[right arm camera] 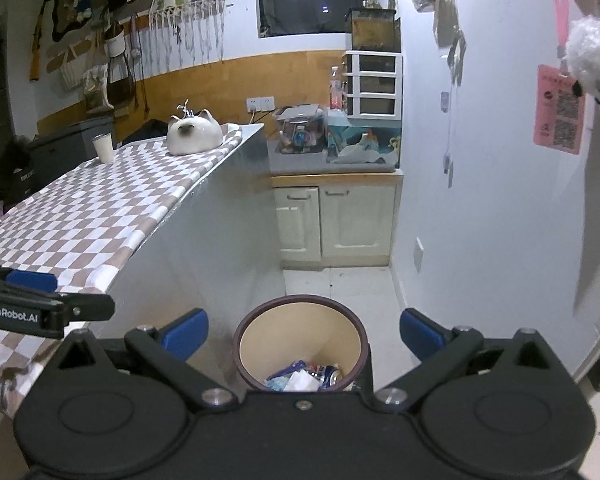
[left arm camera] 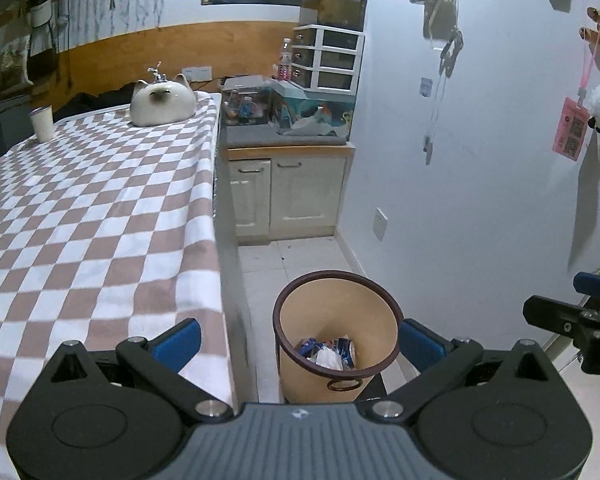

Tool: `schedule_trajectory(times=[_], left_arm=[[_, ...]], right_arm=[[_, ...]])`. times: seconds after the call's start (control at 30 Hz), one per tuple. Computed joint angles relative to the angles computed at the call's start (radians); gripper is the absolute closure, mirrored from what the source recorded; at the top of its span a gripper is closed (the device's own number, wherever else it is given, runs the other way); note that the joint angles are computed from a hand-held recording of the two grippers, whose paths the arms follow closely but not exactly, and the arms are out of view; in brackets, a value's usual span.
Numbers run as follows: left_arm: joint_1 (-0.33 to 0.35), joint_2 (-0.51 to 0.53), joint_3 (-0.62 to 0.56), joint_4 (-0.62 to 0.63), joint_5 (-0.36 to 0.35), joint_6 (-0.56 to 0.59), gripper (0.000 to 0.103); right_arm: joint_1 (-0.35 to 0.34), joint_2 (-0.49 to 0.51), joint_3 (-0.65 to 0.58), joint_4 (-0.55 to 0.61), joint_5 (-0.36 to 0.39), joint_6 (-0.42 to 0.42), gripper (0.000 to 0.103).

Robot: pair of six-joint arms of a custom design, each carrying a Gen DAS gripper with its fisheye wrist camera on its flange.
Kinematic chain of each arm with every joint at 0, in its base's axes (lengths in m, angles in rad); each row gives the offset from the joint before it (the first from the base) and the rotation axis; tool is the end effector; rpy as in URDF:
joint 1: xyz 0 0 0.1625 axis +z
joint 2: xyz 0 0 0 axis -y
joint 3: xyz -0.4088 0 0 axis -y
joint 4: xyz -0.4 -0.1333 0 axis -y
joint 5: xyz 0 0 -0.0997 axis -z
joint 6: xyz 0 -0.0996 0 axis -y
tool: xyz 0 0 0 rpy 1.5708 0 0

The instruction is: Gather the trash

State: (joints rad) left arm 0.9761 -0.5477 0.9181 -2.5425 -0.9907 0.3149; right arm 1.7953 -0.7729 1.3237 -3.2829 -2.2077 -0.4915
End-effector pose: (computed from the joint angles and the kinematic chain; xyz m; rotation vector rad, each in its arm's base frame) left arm -0.3213 -0.8103 0.2183 0.8964 2.3633 -0.8775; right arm 0.2384 -0.7114 0.2982 0.3072 -2.1039 1.2601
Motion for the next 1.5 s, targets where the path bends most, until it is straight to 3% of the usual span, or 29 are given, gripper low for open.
schedule_trajectory(times=[0.37,0.8,1.5], left_arm=[[-0.002,-0.101,0.204,-0.154,0.004,-0.027,0.000],[-0.019,-0.172,0.348,-0.275,0.029,-0.009,0.000],[-0.012,-0.227,0.428,-0.323,0.032,0.011,0.000]], right_arm=[[0.017,-0.016,0.108,-0.117,-0.045,-0.025,0.000],[0.043,-0.023,0.179,-0.235,-0.055,-0.055,0.000],[0.066,0.017,0.158,-0.266,-0.100,-0.065,0.000]])
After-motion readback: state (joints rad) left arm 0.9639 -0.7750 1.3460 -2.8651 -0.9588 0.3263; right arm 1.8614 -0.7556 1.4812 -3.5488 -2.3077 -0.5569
